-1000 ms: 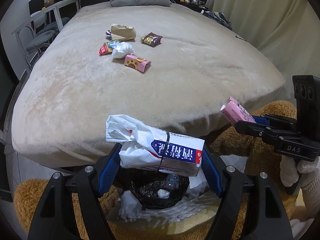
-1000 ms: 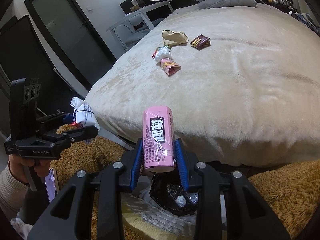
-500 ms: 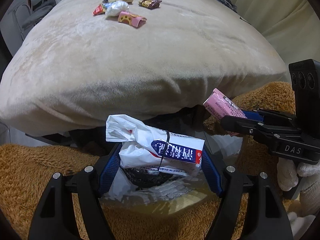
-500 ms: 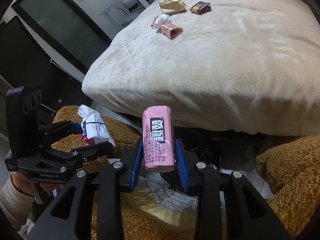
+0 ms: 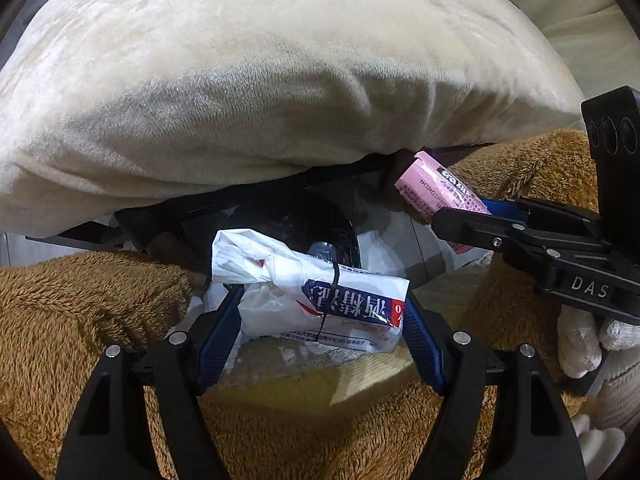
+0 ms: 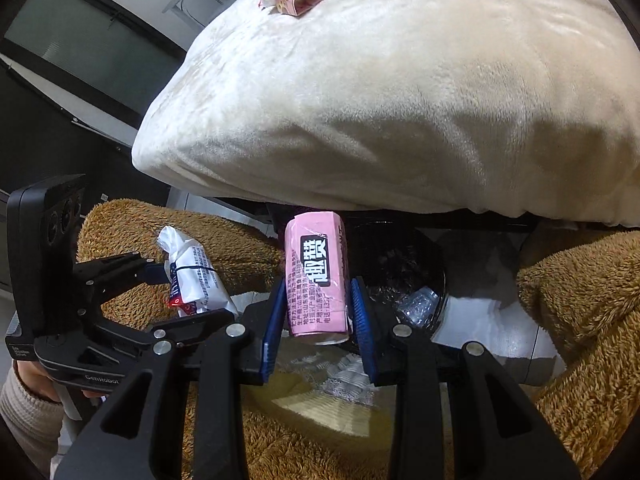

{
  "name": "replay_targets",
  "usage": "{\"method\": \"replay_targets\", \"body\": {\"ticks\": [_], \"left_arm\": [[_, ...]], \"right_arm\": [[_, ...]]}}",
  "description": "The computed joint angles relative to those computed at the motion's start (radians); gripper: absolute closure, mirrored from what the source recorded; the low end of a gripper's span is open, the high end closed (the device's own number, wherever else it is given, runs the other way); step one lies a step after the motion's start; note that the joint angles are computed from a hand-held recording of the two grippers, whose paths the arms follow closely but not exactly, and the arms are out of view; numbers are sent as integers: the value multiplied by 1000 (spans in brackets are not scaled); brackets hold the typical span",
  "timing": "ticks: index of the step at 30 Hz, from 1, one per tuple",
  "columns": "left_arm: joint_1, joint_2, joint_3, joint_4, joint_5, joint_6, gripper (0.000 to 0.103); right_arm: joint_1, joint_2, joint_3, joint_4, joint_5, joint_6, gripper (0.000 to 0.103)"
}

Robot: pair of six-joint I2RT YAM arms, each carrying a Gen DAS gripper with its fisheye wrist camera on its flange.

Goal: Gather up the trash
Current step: 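Carry both items over the black bin and open both tools to drop them, then raise both open tools back toward the remaining trash on the bed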

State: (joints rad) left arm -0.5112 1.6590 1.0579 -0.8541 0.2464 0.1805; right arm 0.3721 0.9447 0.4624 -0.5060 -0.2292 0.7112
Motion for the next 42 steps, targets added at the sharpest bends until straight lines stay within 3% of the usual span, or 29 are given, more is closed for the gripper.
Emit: {"method": "replay_targets", "body": {"ticks": [13, 16, 19, 32, 42], "left_arm": [[-23, 136, 68, -9, -9, -11, 28], [-19, 153, 81, -5, -1, -14, 20], [-9, 157, 88, 0, -15, -22, 16], [40, 76, 122, -25, -20, -6, 16], [104, -14, 187, -5, 1, 33, 16]], "right_arm": [[-87, 144, -14, 113, -76, -18, 67], [-123, 155, -16, 126, -116, -28, 56], [-143, 170, -10, 126, -149, -37, 55], [-143, 102, 12, 67, -136, -55, 55], [-250, -32, 139, -75, -77, -222, 55]]}}
